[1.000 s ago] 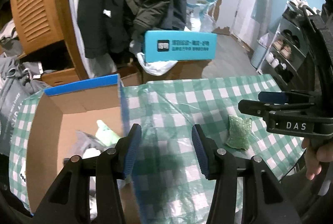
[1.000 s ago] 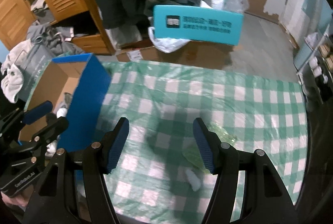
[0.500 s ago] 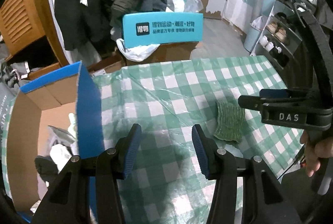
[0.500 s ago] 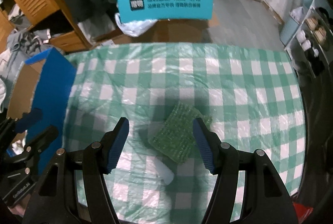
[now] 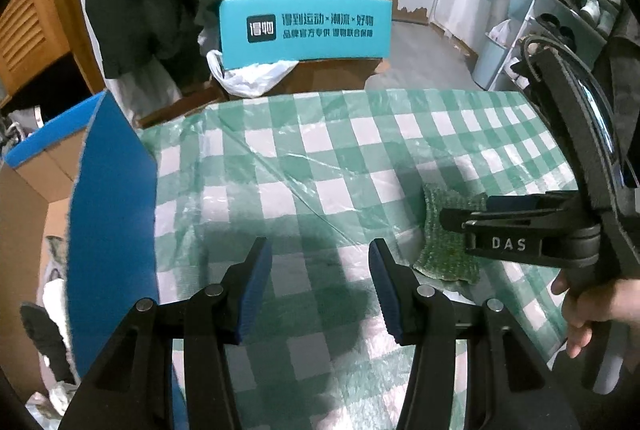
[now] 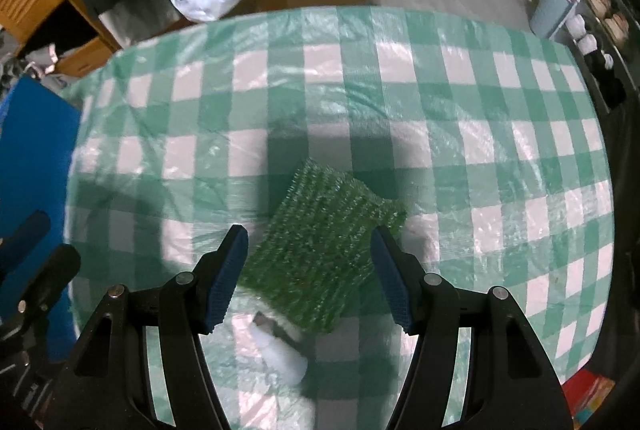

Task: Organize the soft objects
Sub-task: 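Lower the right tool around the green knit pad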

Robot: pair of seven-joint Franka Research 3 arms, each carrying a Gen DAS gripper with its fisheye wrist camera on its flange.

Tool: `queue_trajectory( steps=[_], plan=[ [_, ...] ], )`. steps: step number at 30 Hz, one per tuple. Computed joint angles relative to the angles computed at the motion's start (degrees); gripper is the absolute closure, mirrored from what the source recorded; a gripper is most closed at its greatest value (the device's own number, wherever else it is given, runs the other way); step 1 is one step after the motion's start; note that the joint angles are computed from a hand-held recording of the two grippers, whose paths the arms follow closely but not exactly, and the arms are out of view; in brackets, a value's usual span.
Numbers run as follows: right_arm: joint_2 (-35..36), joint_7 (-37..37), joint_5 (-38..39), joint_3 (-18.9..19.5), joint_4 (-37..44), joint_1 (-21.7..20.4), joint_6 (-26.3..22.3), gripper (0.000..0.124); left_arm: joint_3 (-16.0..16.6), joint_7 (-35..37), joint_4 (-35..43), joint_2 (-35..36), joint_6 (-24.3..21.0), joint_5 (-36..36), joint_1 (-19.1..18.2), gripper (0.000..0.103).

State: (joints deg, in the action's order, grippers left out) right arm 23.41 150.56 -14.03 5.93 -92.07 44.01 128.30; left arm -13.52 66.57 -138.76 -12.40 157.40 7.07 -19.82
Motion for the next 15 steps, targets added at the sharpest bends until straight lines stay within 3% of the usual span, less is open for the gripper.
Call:
queue_trajectory(
  steps=[15],
  plan=[
    [2.9, -3.1, 1.3, -0.4, 1.1, 0.1, -2.3, 0.061, -0.3, 1.5, 2.3, 5.5, -1.0, -3.8, -0.2, 0.052]
  ],
)
